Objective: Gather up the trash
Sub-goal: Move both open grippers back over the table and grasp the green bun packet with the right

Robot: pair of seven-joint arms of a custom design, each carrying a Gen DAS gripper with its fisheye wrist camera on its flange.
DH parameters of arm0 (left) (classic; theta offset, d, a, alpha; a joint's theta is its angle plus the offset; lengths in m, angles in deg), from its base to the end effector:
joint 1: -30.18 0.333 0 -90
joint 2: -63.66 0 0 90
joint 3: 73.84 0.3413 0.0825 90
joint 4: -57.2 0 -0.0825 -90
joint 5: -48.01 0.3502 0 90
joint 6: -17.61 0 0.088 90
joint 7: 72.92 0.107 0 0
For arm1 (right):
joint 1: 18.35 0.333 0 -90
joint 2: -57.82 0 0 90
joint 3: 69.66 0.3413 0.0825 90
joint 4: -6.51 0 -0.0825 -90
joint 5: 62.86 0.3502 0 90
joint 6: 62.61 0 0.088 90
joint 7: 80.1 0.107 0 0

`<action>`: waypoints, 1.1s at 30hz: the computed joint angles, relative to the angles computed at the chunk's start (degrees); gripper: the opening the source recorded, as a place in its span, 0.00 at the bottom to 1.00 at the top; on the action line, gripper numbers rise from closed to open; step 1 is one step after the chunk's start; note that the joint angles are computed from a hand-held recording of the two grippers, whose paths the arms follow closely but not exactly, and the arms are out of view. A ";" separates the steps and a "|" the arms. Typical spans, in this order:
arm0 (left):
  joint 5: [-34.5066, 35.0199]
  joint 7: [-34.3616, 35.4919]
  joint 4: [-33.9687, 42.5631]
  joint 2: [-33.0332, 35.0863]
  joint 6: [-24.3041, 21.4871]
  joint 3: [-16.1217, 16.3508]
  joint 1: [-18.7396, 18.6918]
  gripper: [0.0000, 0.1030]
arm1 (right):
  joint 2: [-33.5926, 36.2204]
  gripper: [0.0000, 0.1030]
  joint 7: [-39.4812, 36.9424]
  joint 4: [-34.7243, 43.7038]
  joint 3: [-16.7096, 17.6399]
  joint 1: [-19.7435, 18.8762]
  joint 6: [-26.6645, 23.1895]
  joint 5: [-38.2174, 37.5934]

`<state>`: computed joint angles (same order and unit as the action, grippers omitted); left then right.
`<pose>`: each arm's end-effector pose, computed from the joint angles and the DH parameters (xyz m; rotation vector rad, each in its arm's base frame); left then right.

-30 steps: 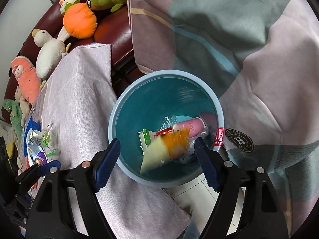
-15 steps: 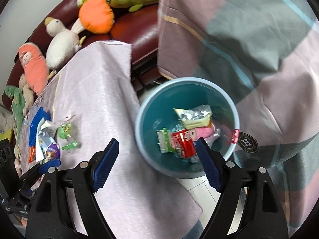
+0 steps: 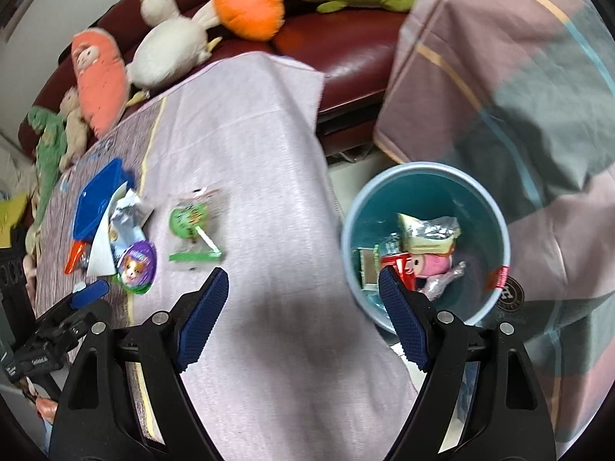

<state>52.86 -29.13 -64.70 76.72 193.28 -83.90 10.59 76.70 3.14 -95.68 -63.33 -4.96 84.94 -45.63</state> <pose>0.5210 -0.2966 0.4361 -2.2416 1.7843 -1.0616 0.6229 0.2089 0.4630 -2.0584 1.6303 -0.1190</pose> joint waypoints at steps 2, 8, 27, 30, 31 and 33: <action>-0.98 -0.17 -1.87 -0.65 1.07 -0.24 0.75 0.91 | 0.55 0.74 0.45 0.77 0.19 0.72 -0.55 -0.73; -3.71 0.10 -5.76 -1.62 3.22 -0.61 2.20 0.91 | 3.06 0.74 1.62 4.18 0.64 2.72 -2.84 -2.83; -10.59 5.80 -7.79 -0.30 4.96 -5.13 8.24 0.91 | 21.98 0.74 4.48 30.55 2.00 6.76 -15.59 -4.70; -12.21 7.23 -7.73 -0.06 5.13 -6.43 9.63 0.91 | 24.07 0.74 4.21 33.70 2.07 7.22 -16.47 -4.72; -12.70 7.66 -7.79 0.00 5.28 -6.84 10.00 0.91 | 24.81 0.74 4.06 34.81 2.09 7.42 -16.80 -4.80; -13.48 8.41 -7.75 0.19 5.27 -7.35 10.52 0.91 | 25.64 0.74 3.57 35.85 2.11 7.66 -16.93 -4.87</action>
